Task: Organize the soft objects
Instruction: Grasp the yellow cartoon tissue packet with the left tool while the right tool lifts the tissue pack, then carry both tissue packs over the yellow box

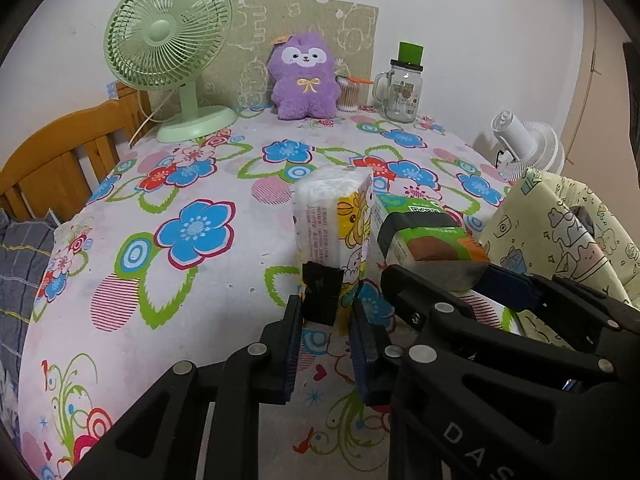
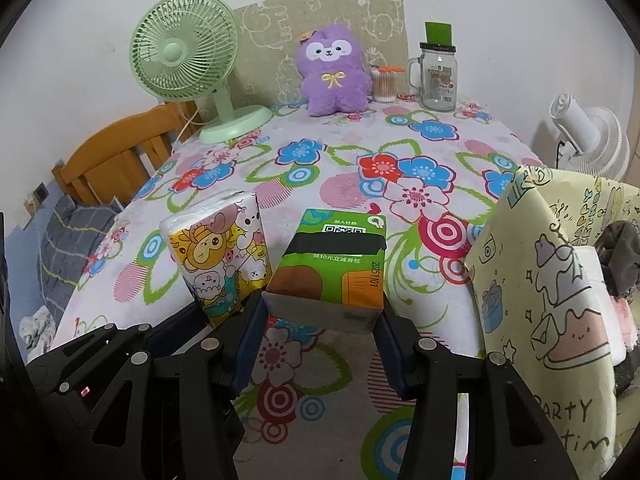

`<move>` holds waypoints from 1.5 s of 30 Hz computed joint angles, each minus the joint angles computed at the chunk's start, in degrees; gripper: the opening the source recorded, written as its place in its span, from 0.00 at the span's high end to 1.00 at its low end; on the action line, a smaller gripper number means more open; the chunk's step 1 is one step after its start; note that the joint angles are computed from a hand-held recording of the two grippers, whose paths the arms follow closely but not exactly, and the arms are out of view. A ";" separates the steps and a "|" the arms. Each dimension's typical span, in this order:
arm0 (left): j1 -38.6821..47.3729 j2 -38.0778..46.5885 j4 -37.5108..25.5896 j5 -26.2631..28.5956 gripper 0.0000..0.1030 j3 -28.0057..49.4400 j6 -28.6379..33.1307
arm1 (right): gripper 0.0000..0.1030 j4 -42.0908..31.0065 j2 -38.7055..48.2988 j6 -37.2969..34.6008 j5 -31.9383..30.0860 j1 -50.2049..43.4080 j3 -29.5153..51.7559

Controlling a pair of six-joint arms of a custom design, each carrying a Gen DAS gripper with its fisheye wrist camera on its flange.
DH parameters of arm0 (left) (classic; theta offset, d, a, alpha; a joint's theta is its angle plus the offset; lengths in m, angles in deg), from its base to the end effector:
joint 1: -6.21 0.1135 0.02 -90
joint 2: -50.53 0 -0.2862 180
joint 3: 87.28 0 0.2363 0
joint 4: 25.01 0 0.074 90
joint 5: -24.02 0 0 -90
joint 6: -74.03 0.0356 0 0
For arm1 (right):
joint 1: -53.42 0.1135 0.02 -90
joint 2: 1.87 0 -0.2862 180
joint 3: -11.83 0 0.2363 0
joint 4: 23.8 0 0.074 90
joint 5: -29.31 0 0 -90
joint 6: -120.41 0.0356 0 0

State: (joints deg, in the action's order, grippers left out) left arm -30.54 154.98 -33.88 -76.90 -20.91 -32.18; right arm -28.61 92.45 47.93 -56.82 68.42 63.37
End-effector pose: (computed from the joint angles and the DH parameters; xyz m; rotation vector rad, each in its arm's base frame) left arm 0.2859 -0.2051 0.1653 0.3360 2.3578 -0.2149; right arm 0.2796 0.0724 0.1575 0.0845 2.4055 0.1834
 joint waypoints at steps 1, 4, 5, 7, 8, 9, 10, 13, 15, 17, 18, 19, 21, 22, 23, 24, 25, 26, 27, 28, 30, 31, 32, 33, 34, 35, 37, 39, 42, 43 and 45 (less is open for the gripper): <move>-0.13 -0.37 -0.01 -0.15 0.80 -0.11 -0.04 | 0.46 -0.05 -0.47 0.04 0.06 0.05 -0.18; -0.56 -1.81 -0.01 -0.71 0.80 -0.83 -0.14 | 0.46 -0.30 -1.99 0.11 0.24 0.27 -0.66; -0.82 -2.29 -0.12 -1.03 0.80 -1.03 -0.27 | 0.46 -0.54 -2.74 0.17 0.35 0.39 -0.83; -1.32 -3.45 -0.41 -1.71 0.80 -1.37 -0.36 | 0.46 -0.87 -3.79 0.18 0.50 0.55 -1.04; -1.51 -3.99 -0.49 -2.02 0.80 -1.57 -0.36 | 0.46 -1.15 -4.73 0.25 0.65 0.70 -1.24; -1.73 -4.53 -0.56 -2.36 0.80 -1.75 -0.37 | 0.46 -1.35 -5.47 0.26 0.78 0.82 -1.38; -2.06 -5.32 -0.76 -2.82 0.80 -1.97 -0.45 | 0.46 -1.63 -6.15 0.26 0.86 0.90 -1.49; -2.67 -6.99 -1.02 -3.80 0.80 -2.45 -0.53 | 0.46 -2.66 -8.89 0.29 1.29 1.26 -1.98; -3.35 -8.32 -1.19 -4.66 0.80 -2.95 -0.74 | 0.46 -3.37 -10.87 0.33 1.79 1.67 -2.41; -4.14 -9.61 -1.48 -5.60 0.80 -3.30 -1.00 | 0.46 -4.21 -12.90 0.24 2.12 1.88 -2.77; -4.51 -10.18 -1.64 -5.97 0.80 -3.46 -1.14 | 0.46 -4.67 -13.83 0.18 2.21 1.94 -2.91; -4.99 -10.94 -1.90 -6.44 0.80 -3.63 -1.34 | 0.46 -5.10 -14.79 0.16 2.32 2.00 -3.09; -5.74 -11.94 -2.43 -7.15 0.80 -3.66 -1.60 | 0.46 -6.01 -16.65 0.09 2.37 1.95 -3.34; -6.26 -12.59 -2.80 -7.69 0.80 -3.68 -1.76 | 0.46 -6.61 -17.90 0.13 2.45 1.95 -3.52; -6.67 -13.13 -3.21 -8.14 0.80 -3.63 -1.87 | 0.46 -7.02 -18.61 0.11 2.47 1.95 -3.55; -7.10 -13.66 -3.56 -8.58 0.80 -3.64 -2.00 | 0.46 -7.58 -19.52 0.13 2.55 1.98 -3.60; -7.62 -14.31 -3.94 -9.12 0.80 -3.69 -2.15 | 0.46 -8.27 -20.80 0.15 2.59 2.02 -3.72; -8.17 -14.99 -4.42 -9.72 0.80 -3.64 -2.28 | 0.46 -8.83 -21.75 0.11 2.57 2.01 -3.76; -8.53 -15.38 -4.76 -10.15 0.80 -3.55 -2.38 | 0.46 -9.50 -22.72 0.06 2.59 2.01 -3.72; -9.09 -16.02 -5.32 -10.85 0.80 -3.43 -2.55 | 0.46 -10.09 -23.61 0.02 2.58 1.99 -3.69; -9.80 -16.89 -6.00 -11.65 0.80 -3.29 -2.73 | 0.46 -11.27 -25.39 -0.11 2.62 2.06 -3.62; -10.23 -17.33 -6.32 -12.15 0.80 -3.26 -2.84 | 0.46 -11.76 -26.18 -0.18 2.56 2.00 -3.59; -10.66 -17.57 -6.56 -12.63 0.80 -3.13 -2.92 | 0.46 -12.22 -26.98 -0.27 2.49 1.97 -3.56; -10.95 -17.80 -6.80 -12.99 0.80 -2.99 -3.03 | 0.46 -12.61 -27.54 -0.29 2.51 1.96 -3.49; -11.41 -18.14 -7.18 -13.49 0.80 -2.83 -3.17 | 0.46 -12.96 -28.09 -0.41 2.36 1.75 -3.46; -11.75 -18.45 -7.40 -13.82 0.80 -2.83 -3.25 | 0.46 -13.43 -28.77 -0.54 2.23 1.61 -3.42; -12.53 -18.81 -7.90 -14.49 0.80 -2.47 -3.53 | 0.46 -14.18 -30.16 -0.80 1.88 1.17 -3.55; -13.15 -19.13 -8.03 -14.99 0.80 -2.38 -3.61 | 0.46 -14.87 -31.55 -1.21 1.36 0.51 -3.71; -14.09 -19.20 -8.14 -15.60 0.80 -1.83 -3.61 | 0.46 -15.85 -33.07 -1.98 0.70 -0.59 -3.67; -14.45 -19.12 -8.27 -15.82 0.80 -1.48 -3.64 | 0.46 -16.30 -33.80 -2.35 0.42 -1.23 -3.69; -15.35 -18.74 -8.28 -16.26 0.80 -0.78 -3.78 | 0.46 -17.16 -35.22 -2.81 0.20 -2.05 -3.88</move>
State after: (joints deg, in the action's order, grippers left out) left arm -45.90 136.24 -42.16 -93.17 -21.69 -35.96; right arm -45.77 57.22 45.11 -56.62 66.37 59.49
